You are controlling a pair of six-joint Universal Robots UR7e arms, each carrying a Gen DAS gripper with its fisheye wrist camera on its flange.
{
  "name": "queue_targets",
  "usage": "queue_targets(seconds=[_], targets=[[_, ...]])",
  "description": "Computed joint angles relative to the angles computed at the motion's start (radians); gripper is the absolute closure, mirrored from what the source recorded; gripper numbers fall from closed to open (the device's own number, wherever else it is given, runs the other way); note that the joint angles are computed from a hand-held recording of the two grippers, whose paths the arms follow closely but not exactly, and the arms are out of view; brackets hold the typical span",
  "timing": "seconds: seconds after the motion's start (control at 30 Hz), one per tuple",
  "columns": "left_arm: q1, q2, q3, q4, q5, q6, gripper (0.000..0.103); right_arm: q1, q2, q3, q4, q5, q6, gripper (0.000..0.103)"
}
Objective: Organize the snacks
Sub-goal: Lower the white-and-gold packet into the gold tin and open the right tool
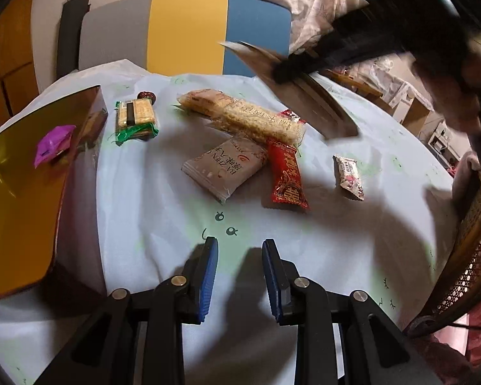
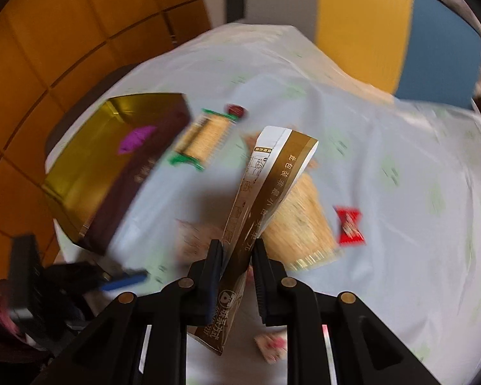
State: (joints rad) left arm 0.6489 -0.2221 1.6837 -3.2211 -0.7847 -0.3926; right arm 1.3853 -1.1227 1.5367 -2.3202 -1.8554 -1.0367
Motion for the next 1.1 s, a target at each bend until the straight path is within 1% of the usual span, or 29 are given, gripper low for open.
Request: queue_targets(seconds=[0.07, 0.13, 0.33, 0.4, 0.57, 0.73, 0.8, 1.0, 1.1], targets=[[-0.004, 0.003, 0.012, -0.031, 0.002, 0.002, 0.074, 0.025, 0.014, -0.011, 0.030, 0.006, 0.005, 0.084], [-0.005, 0.005, 0.019, -0.055, 0.001, 0.012, 0.074, 0.056, 0.038, -0.035, 0.094, 0.018, 0.021, 0.084], [0.003, 0.004, 0.039, -0.118, -0.023, 0.040, 0.074, 0.134, 0.116, -0.091, 0.235, 0.064, 0.074, 0.084], [0.005, 0.004, 0.045, -0.134, -0.033, 0.046, 0.074, 0.153, 0.142, -0.098, 0.254, 0.064, 0.087, 0.084], [0.012, 0.003, 0.052, -0.161, -0.052, 0.055, 0.074, 0.183, 0.212, -0.097, 0.261, 0.014, 0.118, 0.084], [0.013, 0.003, 0.055, -0.171, -0.059, 0.053, 0.074, 0.185, 0.260, -0.099, 0.235, -0.039, 0.154, 0.079], [0.013, 0.004, 0.054, -0.170, -0.057, 0.053, 0.074, 0.179, 0.264, -0.097, 0.230, -0.034, 0.171, 0.078], [0.009, 0.008, 0.052, -0.163, -0.046, 0.058, 0.074, 0.169, 0.238, -0.076, 0.191, -0.010, 0.161, 0.078], [0.007, 0.010, 0.048, -0.157, -0.037, 0.062, 0.074, 0.160, 0.207, -0.048, 0.158, 0.005, 0.146, 0.078]])
